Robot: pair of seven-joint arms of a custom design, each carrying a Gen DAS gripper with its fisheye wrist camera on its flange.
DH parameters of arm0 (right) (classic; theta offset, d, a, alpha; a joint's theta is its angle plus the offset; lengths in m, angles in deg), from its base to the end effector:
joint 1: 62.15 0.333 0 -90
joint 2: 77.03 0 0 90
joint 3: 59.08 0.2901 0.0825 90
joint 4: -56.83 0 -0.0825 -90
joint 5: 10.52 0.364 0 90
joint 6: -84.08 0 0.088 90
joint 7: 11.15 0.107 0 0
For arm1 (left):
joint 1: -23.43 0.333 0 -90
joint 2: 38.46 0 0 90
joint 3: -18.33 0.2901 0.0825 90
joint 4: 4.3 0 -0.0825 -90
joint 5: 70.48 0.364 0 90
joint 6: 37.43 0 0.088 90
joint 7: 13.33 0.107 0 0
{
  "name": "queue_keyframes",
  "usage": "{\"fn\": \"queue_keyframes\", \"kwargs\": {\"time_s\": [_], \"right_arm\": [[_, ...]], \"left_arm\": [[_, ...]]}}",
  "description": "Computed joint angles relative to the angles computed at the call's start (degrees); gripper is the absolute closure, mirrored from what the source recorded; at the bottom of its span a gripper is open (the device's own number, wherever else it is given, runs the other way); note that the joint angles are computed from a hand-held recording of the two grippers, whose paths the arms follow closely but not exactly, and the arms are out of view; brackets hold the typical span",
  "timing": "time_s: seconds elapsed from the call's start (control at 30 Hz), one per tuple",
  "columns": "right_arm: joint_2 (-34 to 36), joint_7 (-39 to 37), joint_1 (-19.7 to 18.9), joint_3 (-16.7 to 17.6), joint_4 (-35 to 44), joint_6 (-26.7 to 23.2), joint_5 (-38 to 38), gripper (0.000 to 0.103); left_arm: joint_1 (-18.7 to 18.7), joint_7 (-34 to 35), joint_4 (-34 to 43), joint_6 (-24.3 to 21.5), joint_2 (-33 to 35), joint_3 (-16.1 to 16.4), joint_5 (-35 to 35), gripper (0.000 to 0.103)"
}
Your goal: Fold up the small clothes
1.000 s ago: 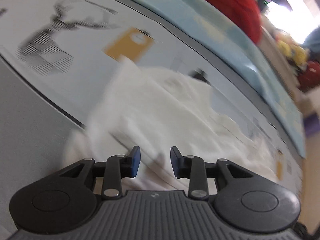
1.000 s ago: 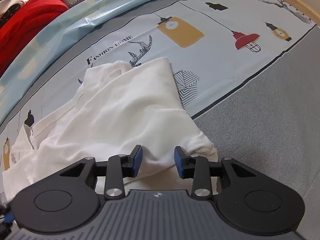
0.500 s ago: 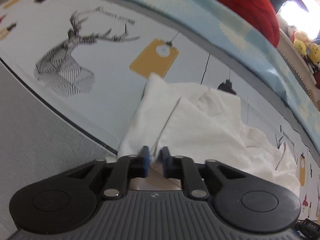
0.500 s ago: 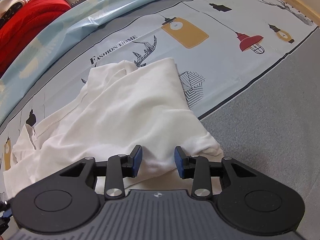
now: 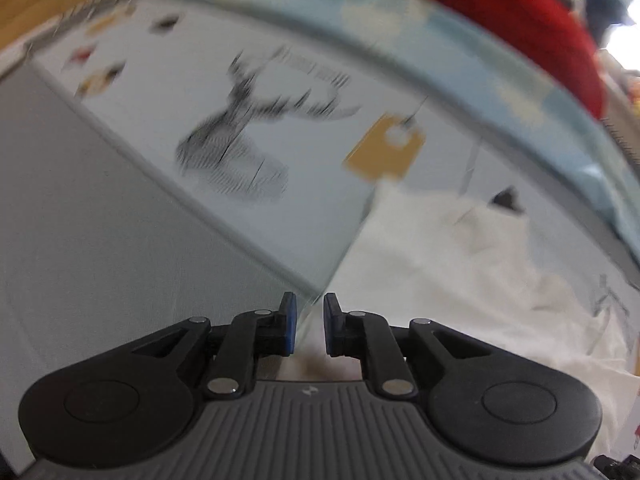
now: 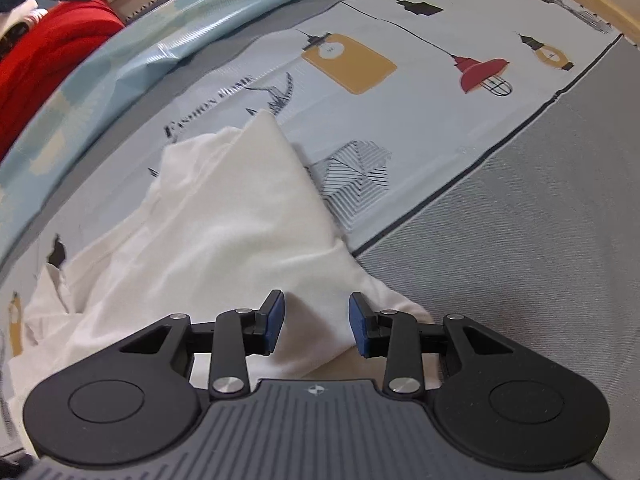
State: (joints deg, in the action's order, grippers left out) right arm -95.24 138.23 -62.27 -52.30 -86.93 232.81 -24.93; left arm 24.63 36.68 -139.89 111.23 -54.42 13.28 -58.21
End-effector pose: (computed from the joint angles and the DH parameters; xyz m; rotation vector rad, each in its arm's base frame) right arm 0.4510 0.0583 0.4244 -1.1310 2.5282 -0.4039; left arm 0.4841 -0.0385 0.4745 -2.3277 1.4230 -0.5459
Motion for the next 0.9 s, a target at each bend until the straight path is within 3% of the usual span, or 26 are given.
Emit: {"fn": "queue_keyframes", "kwargs": {"time_s": [0.1, 0.17, 0.2, 0.27, 0.33, 0.4, 0.47, 0.53, 0.6, 0.7, 0.8, 0.9], "right_arm": [[0.0, 2.9, -1.2, 0.7, -0.2, -1.2, -1.9, 0.071], [-0.2, 4.9, -1.7, 1.2, -0.3, -1.8, -3.6, 0.072], [-0.3, 6.0, -2.0, 1.6, -0.1, -2.7, -4.9, 0.072], [-0.3, 7.7, -2.2, 1.8, 0.3, -4.4, -6.7, 0.07], [-1.0, 8.8, -1.9, 1.1, -0.4, -4.1, -6.5, 0.07], [-2.0, 11.0, -2.5, 2.0, -0.6, -3.9, -8.9, 0.07], [-2.7, 10.5, -2.5, 2.2, -0.9, -1.9, -11.0, 0.069], [-2.7, 7.2, -1.0, 0.7, -1.4, 0.0, -8.5, 0.065], [-2.1, 2.7, 1.0, -1.6, -2.0, -0.6, -2.2, 0.063], [-2.1, 2.3, 0.2, -0.2, -1.5, -6.0, -1.4, 0.063], [-6.5, 2.6, 0.7, 0.3, -3.1, -4.8, -0.1, 0.063], [-11.0, 2.8, -0.6, 4.2, -3.5, -4.2, -4.8, 0.063]], "left_arm": [[-4.7, 10.1, -1.0, 4.3, 0.0, 4.0, -9.6, 0.089], [-8.0, 19.2, 1.3, -0.5, 2.7, 7.2, -20.6, 0.086], [-7.5, 19.8, 2.6, -3.7, 4.2, 7.1, -22.1, 0.086], [-5.8, 19.8, 4.1, -7.4, 6.2, 5.7, -21.1, 0.089], [-4.6, 21.1, 4.2, -6.8, 6.0, 4.3, -21.1, 0.087], [-3.9, 23.4, 3.0, -4.2, 4.3, 3.1, -20.5, 0.084], [-3.0, 23.3, 1.6, -1.1, 3.0, 1.2, -15.1, 0.075], [-2.6, 23.2, 1.9, -1.4, 3.8, 0.2, -10.9, 0.072], [-3.1, 24.6, 2.8, -3.8, 5.3, 0.4, -11.0, 0.072], [-3.5, 25.6, 1.6, -4.9, 3.8, 0.5, -12.3, 0.072], [-4.0, 27.3, -0.9, -4.1, 0.3, 0.8, -12.8, 0.072], [-5.1, 29.4, -3.8, -3.7, -4.0, 1.3, -13.2, 0.072]]}}
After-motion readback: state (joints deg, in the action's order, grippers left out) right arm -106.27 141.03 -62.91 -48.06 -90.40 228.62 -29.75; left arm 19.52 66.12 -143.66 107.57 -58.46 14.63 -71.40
